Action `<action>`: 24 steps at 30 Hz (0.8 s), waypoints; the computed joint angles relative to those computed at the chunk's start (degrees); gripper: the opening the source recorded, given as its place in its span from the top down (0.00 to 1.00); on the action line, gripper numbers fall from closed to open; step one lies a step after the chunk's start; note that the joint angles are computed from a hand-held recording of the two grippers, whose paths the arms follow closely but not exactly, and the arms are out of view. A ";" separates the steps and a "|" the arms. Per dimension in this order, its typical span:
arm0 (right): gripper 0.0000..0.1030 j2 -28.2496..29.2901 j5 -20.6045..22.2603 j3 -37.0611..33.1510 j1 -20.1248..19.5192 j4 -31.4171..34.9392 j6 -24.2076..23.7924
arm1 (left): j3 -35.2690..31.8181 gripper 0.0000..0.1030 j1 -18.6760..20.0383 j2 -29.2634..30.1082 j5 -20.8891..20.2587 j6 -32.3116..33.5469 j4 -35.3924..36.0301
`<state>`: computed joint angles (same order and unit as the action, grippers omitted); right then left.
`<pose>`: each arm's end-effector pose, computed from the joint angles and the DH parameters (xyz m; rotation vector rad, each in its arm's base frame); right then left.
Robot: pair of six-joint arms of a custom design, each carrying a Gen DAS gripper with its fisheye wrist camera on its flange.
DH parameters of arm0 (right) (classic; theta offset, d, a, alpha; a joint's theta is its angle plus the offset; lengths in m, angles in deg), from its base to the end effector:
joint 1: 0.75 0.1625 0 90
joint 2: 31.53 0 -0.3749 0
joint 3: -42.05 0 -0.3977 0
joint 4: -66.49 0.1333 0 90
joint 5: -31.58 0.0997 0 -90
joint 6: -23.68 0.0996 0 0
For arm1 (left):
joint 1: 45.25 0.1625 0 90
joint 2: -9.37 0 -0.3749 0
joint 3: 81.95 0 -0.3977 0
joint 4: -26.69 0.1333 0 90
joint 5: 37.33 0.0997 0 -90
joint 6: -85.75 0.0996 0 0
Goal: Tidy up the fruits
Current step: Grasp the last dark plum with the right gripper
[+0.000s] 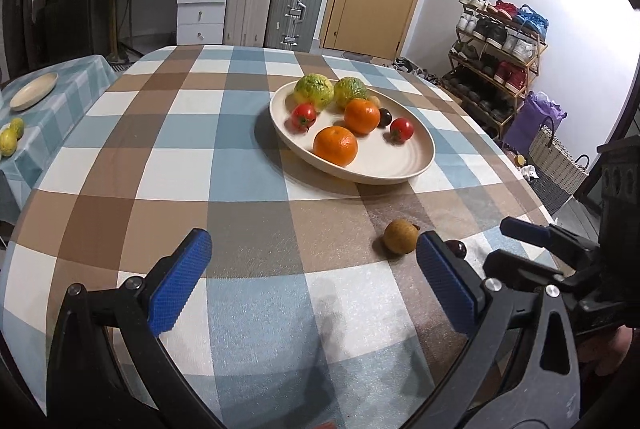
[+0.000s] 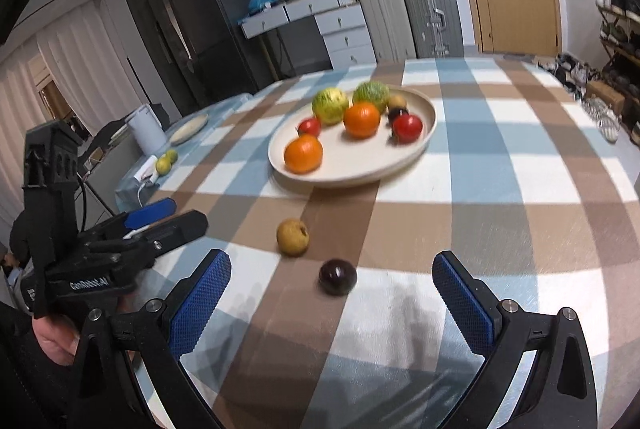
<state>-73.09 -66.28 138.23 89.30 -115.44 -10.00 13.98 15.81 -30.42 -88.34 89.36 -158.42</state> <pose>0.1202 -0.6498 0.0689 0.7258 -2.6106 0.8216 -0.1362 -0.6513 0.0747 0.3896 2.4226 -1.0295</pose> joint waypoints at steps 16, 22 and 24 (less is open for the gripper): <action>0.48 2.57 -3.53 -3.80 0.39 5.16 0.61 | -2.08 0.01 0.48 1.05 -0.70 0.62 1.46; 0.75 3.14 -5.08 -4.29 0.91 5.83 -0.62 | -3.45 0.01 -0.07 2.11 1.08 2.16 1.87; 0.76 2.95 -4.65 -4.45 0.62 6.57 0.00 | -3.82 0.01 -0.22 2.26 0.96 1.99 2.60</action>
